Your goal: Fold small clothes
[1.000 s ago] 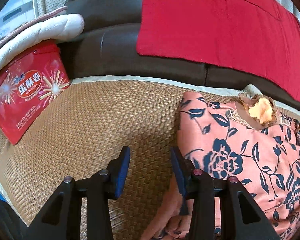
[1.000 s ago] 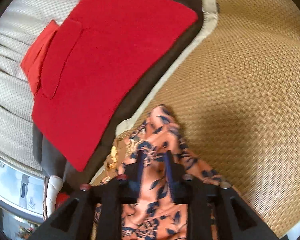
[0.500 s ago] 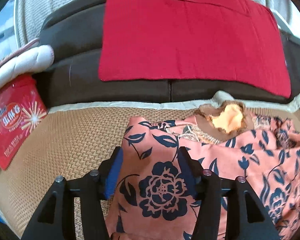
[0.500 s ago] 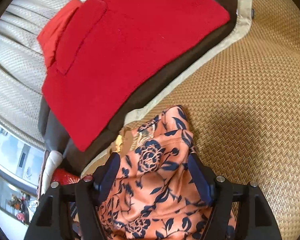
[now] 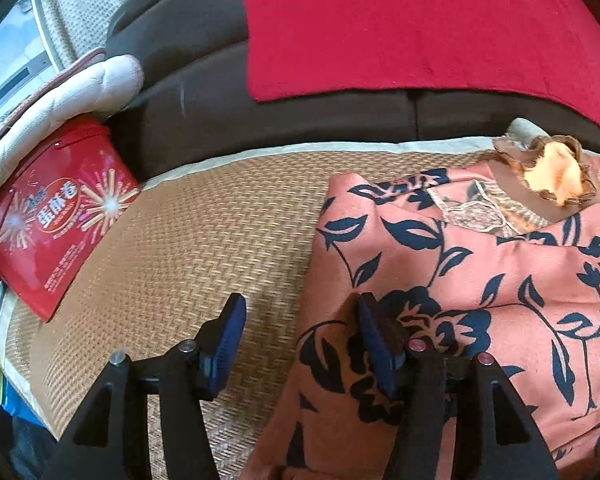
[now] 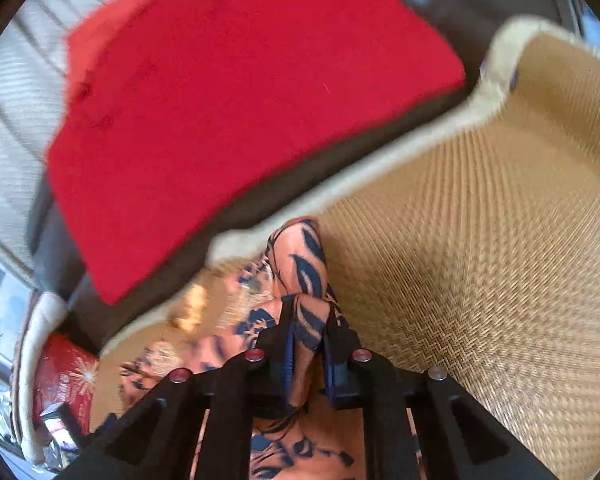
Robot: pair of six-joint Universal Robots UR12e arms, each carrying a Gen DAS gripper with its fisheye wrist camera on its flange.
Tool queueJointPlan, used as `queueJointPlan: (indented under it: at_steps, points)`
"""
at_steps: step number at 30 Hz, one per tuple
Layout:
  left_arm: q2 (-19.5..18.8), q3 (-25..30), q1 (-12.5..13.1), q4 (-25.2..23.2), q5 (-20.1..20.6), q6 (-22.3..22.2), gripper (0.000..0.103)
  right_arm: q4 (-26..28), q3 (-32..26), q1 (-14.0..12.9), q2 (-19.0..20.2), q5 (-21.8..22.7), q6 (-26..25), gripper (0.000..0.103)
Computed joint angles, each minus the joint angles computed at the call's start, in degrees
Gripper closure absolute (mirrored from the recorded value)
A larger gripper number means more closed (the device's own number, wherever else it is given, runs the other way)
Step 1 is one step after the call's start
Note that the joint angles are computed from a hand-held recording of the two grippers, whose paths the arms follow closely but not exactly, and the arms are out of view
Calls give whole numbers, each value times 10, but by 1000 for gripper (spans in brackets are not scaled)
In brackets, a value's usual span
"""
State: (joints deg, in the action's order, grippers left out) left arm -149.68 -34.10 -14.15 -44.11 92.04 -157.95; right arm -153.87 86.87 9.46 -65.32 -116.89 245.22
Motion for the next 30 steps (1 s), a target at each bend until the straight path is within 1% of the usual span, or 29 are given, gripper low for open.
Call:
queueJointPlan:
  at_steps: [1,3,4,5,6,7,8,9,10,11,12,14,15,16,17,19,20,21,23,24,25,27,29,30]
  points:
    - [1,-5,0,10,7,2,58,-25,4,8,-4,-14,-7,92]
    - [3,-14,-2,34,31,10,67,-71,10,21,-11,-42,-9,94]
    - [3,-15,-1,36,36,8,72,-89,13,26,-14,-54,-14,94]
    - [0,-10,-2,30,41,1,73,-106,12,30,-15,-66,-25,94]
    - [-3,-4,-1,22,45,-6,78,-107,11,30,-17,-64,-33,94]
    - [-7,4,0,13,60,-14,88,-96,9,28,-18,-56,-38,93]
    - [-12,14,2,1,67,-24,91,-83,16,29,-25,-53,-31,93]
    - [-13,19,4,-12,65,-35,93,-81,25,26,-29,-43,-12,90]
    - [-21,37,8,-31,52,-48,93,-91,35,22,-32,-29,1,89]
    - [-21,43,11,-39,41,-57,93,-105,48,15,-35,-5,19,88]
    - [-23,51,13,-49,34,-60,93,-103,55,10,-38,10,34,82]
    - [-18,51,18,-58,3,-77,93,-91,64,-1,-43,44,49,79]
    - [-12,42,21,-55,-15,-86,93,-104,72,-8,-44,71,50,79]
    - [-5,31,22,-44,-31,-88,93,-120,77,-13,-44,95,51,79]
    - [2,18,22,-27,-36,-85,93,-128,81,-18,-44,117,56,79]
    - [13,-6,20,9,-43,-74,93,-102,77,-22,-44,135,64,79]
    - [19,-18,20,23,-50,-69,93,-98,79,-25,-45,152,63,79]
    - [28,-32,19,34,-58,-62,93,-102,79,-30,-41,186,59,79]
    - [38,-53,16,53,-66,-45,93,-106,77,-36,-36,227,58,79]
    - [41,-61,14,64,-66,-37,93,-99,69,-39,-28,252,57,79]
    - [44,-68,12,73,-66,-29,93,-91,62,-41,-22,263,59,79]
    - [47,-75,9,75,-65,-23,93,-76,35,-44,-1,262,64,79]
    - [51,-81,7,72,-65,-18,93,-84,10,-48,20,256,45,79]
    - [52,-84,5,74,-60,-13,93,-80,-7,-50,33,245,29,79]
